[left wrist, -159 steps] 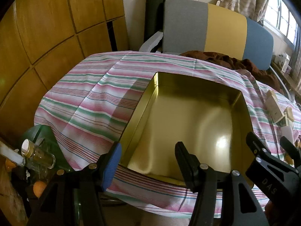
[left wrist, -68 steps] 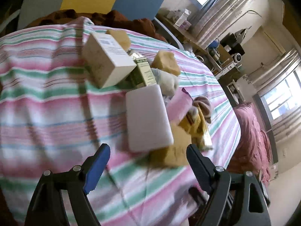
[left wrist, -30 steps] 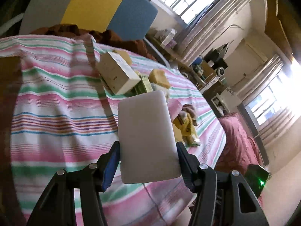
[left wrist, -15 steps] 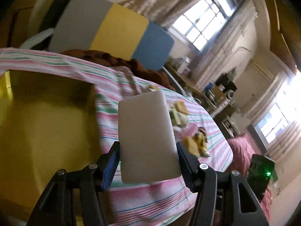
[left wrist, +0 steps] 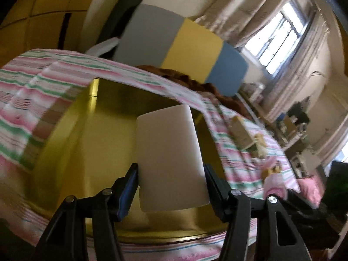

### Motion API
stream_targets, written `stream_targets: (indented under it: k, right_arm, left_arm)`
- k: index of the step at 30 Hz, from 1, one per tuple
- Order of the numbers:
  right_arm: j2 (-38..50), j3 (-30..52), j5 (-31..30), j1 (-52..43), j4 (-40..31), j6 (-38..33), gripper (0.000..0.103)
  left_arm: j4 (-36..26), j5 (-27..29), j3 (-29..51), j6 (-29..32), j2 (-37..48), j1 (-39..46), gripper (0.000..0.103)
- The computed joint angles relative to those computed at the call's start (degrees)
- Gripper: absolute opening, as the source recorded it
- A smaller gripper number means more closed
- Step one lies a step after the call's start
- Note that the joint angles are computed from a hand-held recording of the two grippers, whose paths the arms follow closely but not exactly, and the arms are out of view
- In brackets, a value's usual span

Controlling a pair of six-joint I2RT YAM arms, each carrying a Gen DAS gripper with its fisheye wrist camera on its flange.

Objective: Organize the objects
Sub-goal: 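Carry the white block and pink roller into the gold tray and release both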

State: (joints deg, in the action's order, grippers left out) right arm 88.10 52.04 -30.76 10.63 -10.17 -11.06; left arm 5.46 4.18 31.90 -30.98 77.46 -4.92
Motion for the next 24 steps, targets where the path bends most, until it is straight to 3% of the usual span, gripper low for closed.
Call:
stream_targets:
  k: [11,24]
  right_arm:
    - [6.2,3.7,6.8,15.8,1.5,4.8,0.068]
    - [14.1,8.8,7.9,18.4,0.9,9.1,0.068]
  left_arm:
    - [-9.9,-1.9,2.4,7.4,3.5,7.1,0.060]
    - [-13.2,-3.7,3.9,8.4,5.0,7.8,0.060]
